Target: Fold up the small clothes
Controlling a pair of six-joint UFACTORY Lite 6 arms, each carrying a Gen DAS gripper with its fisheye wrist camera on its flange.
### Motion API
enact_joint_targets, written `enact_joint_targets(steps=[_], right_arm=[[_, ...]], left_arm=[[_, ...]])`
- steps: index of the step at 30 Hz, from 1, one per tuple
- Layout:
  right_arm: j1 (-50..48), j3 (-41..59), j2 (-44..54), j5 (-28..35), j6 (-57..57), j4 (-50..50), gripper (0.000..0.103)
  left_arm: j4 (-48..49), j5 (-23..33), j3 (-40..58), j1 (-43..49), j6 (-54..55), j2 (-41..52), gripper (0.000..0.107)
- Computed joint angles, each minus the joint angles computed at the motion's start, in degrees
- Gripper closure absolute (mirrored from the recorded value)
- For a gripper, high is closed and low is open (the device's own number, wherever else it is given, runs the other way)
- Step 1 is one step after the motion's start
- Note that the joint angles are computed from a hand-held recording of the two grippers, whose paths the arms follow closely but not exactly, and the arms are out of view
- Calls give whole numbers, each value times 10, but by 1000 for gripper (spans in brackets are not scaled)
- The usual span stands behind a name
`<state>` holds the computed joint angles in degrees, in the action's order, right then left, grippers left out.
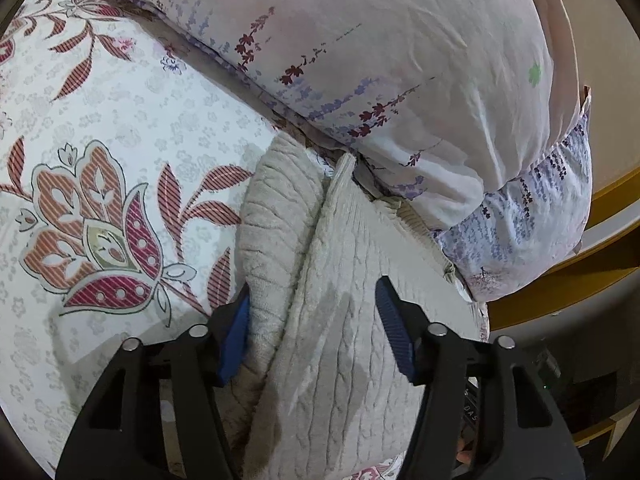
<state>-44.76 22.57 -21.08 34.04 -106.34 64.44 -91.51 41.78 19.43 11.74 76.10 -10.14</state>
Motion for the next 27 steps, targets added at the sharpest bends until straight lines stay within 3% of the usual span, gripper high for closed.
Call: enact_joint_targets(steps=[4, 8, 11, 19, 23, 27], right_arm=[[0, -1, -1, 0, 0, 0, 34], [-1, -1, -1, 2, 0, 0, 34], [-1, -2, -2, 1, 1, 0, 34], [5, -8, -12, -3, 9, -2, 33], [11, -11, -14, -7, 5, 2, 33], [13, -5, -9, -5, 8, -3, 32]], left_arm=[[-3, -12, -3, -13, -2, -6, 56], [2, -36, 4, -39, -16, -1, 81], [9, -18, 5, -39, -25, -10, 85], [21, 32, 3, -63, -95, -116, 88], [-9, 24, 7, -117, -120, -162, 88], [-62, -25, 30, -217, -122, -176, 89]])
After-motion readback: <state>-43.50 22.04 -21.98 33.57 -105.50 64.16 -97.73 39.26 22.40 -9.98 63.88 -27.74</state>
